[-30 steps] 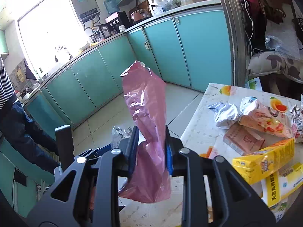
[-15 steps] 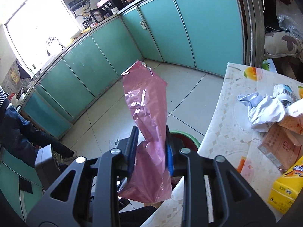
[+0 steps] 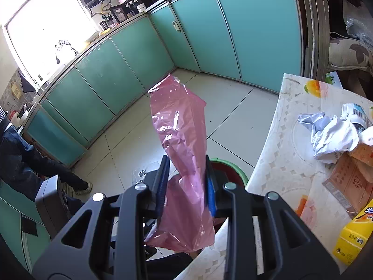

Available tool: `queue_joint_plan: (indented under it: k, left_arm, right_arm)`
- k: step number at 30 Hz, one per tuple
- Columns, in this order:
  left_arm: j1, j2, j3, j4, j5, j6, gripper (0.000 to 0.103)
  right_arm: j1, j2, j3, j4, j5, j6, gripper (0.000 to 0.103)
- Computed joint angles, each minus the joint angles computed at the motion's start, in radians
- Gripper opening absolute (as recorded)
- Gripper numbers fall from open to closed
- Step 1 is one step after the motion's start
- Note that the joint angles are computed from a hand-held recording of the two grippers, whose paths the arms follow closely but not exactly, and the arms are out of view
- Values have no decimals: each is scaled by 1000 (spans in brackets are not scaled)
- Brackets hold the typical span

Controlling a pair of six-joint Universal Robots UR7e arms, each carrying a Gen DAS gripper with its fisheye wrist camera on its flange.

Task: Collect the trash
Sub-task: 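Open both grippers to drop the pink bag and clear packet into the bin, then move both open grippers back over the table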

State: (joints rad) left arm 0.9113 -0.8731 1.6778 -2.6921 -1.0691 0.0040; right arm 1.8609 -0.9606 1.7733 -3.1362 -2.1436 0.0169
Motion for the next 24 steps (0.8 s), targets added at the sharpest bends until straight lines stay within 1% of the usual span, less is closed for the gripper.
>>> queue_joint_plan:
  k: [9,10,11,12,13,14,19,24]
  left_arm:
    - [3,1,-5,5,-8,-10,58]
    - [2,2,-6,8,-3,-12,60]
    - [0,4,-7,9,6,-17,64]
    - [-1,7,-8,9,16,-24,67]
    - [-1,7,-7,5,21,-30,75]
    - [-1,6,-6,-1,19,-33,78]
    - [-1,1,1,-8,25,-39,80]
    - [-8,-3,8,-16,25,-29,80]
  right_arm:
    - [-5,12,-15,13,-12,1,30]
    - [-5,12,-16,13,-14,1,33]
    - [-5,15,-18,13,-19,2,42]
    - [-4,17,-21,14,-27,4,49]
    - [-4,19,-22,15,-32,7,61]
    - [-5,19,-21,7,-33,10,64]
    - [-2,7,-6,-18,-49,9,64]
    - [13,-33,39,-53,-60,-4,64]
